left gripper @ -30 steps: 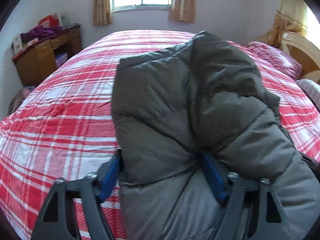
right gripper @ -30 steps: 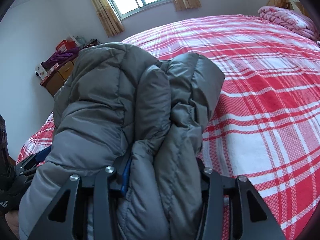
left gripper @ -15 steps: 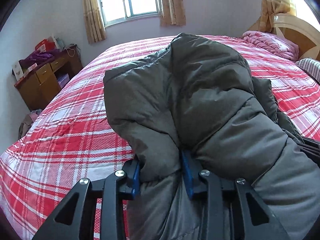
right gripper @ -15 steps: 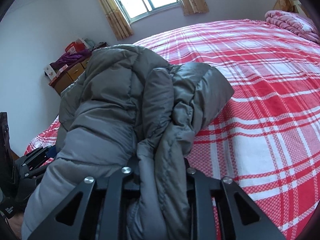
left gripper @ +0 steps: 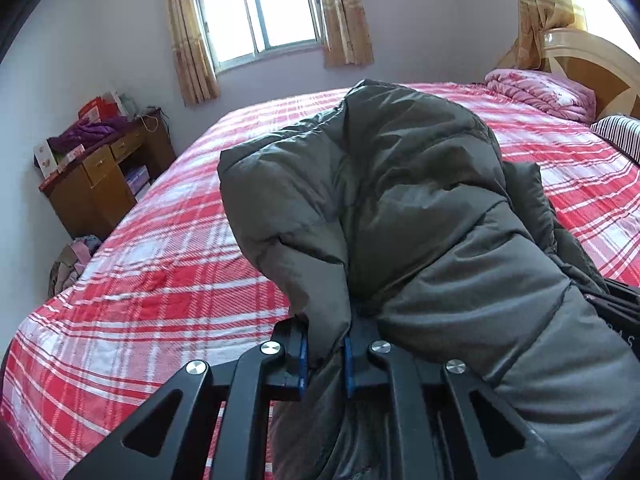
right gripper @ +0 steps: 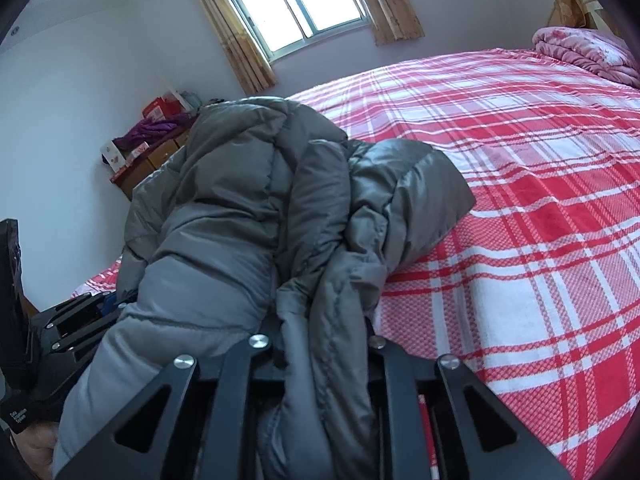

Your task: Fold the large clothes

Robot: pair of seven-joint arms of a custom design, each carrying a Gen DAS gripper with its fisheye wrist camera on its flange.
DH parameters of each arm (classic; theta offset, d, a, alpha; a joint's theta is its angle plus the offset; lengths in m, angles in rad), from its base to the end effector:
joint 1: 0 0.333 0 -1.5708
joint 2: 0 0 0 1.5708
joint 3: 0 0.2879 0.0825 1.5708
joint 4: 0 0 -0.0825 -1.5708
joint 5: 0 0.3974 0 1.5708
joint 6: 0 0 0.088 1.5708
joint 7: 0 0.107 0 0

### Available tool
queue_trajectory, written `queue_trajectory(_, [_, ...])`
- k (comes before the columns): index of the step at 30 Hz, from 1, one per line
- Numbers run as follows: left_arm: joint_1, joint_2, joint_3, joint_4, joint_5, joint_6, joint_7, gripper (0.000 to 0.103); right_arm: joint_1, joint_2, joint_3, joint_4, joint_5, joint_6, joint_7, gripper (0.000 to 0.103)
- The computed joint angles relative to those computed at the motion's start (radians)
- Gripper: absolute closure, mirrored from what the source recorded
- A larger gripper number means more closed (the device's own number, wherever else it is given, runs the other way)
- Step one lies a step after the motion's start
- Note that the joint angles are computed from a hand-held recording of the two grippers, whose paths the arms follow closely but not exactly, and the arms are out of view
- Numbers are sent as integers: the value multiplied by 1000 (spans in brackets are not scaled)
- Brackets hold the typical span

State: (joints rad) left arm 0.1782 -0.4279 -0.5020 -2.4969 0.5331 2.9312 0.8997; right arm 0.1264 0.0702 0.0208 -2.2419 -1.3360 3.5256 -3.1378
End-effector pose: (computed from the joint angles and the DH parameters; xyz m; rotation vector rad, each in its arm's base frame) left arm 0.4492 -0.1949 0.4688 -1.5053 1.8044 -0.7010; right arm 0.4963 0.1931 0.3832 -1.5982 1.4791 -0.2519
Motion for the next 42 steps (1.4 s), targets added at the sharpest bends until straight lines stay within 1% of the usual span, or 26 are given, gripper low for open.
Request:
queue_trajectory(3, [-1, -52, 10, -28, -3, 12, 3, 91, 8, -17, 1, -37, 91, 21, -93, 85])
queue_trajectory(6, [-6, -111, 24, -61, -40, 25, 24, 92, 17, -39, 4, -69, 169, 44, -170, 85])
queue_trajectory(11, [-29, -246, 67, -141, -123, 36, 84, 92, 36, -73, 5, -90, 219, 84, -218, 85])
queue_trajectory(14, [-55, -321, 108, -187, -178, 26, 128, 92, 53, -92, 8, -94, 237, 105, -238, 85])
queue_trajectory(20, [-75, -467, 176, -266, -265, -8, 219, 93, 91, -112, 17, -80, 250, 141, -258, 85])
queue_trajectory(26, [-74, -600, 222, -337, -348, -70, 298, 93, 125, -86, 35, -11, 200, 143, -228, 85])
queue_trajectory(30, [-57, -670, 239, -376, -396, -110, 347, 93, 138, -46, 47, 61, 117, 136, -169, 85])
queue_trajectory(32, [-52, -709, 258, -396, -424, -136, 375, 93, 145, -28, 55, 93, 78, 132, -137, 85])
queue_trajectory(39, [2, -813, 298, -450, -484, -183, 464, 93, 183, 16, 77, 192, -67, 119, -13, 85])
queue_trajectory(42, [33, -833, 313, -466, -501, -196, 494, 93, 205, 43, 80, 247, -140, 107, 53, 85])
